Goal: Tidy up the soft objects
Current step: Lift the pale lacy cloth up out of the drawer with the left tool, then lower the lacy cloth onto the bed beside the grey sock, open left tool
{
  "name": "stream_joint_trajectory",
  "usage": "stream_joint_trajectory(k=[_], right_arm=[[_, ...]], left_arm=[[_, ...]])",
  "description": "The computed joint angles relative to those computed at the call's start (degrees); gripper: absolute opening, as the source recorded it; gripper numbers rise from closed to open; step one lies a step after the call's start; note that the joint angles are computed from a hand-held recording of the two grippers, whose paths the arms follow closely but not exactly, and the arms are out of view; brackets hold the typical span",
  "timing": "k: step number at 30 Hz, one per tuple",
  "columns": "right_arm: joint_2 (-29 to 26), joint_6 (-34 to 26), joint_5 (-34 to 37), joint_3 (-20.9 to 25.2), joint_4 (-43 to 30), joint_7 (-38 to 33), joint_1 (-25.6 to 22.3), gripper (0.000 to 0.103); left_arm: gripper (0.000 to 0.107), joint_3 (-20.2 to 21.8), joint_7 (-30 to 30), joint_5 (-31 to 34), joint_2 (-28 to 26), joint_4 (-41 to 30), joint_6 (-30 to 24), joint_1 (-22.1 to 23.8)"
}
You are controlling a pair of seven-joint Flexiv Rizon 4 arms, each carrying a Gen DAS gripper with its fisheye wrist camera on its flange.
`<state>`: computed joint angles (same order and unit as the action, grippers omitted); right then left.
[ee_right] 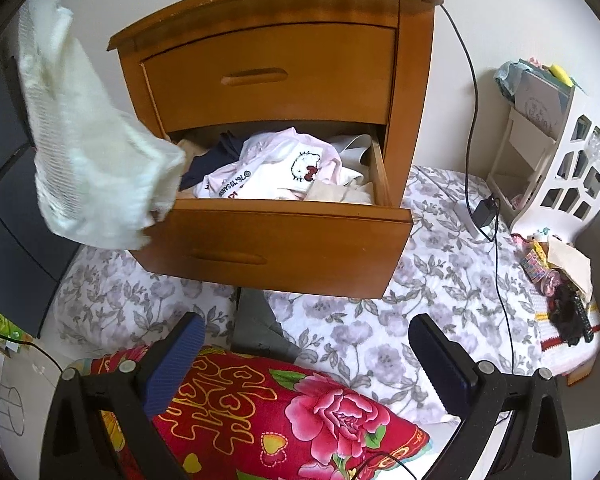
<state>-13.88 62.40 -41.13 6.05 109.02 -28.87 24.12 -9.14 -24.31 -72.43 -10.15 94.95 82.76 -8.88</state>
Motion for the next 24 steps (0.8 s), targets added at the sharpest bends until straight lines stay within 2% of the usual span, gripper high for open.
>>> stream_joint_trajectory(k=[6,17,19,24], right_arm=[[1.37,0.6,-1.74,-0.02,1.08,1.22,-0.19,0.103],[2.18,1.35,-2.63,0.27,2.12,2.56,-1.18,0.103],[2.05,1.28,-2.34,0.35,2.06,2.45,-1.24,0.103],[1.73,1.06,-1.09,0.55,1.96,1.34,-1.38,0.103]], left_arm=[[0.002,0.01,2.23,-2.06,1.7,2.05,-1.52,-1.28],[0.002,1.28,13.01,-13.07,4.76,2.76,-0.68,-5.73],[0.002,1.75,12.28,-12.11,4.47,2.8,-0.79,-6.1],[0.002,2.57,4.32,-4.97,3.1,4.06,-3.24,-4.86]])
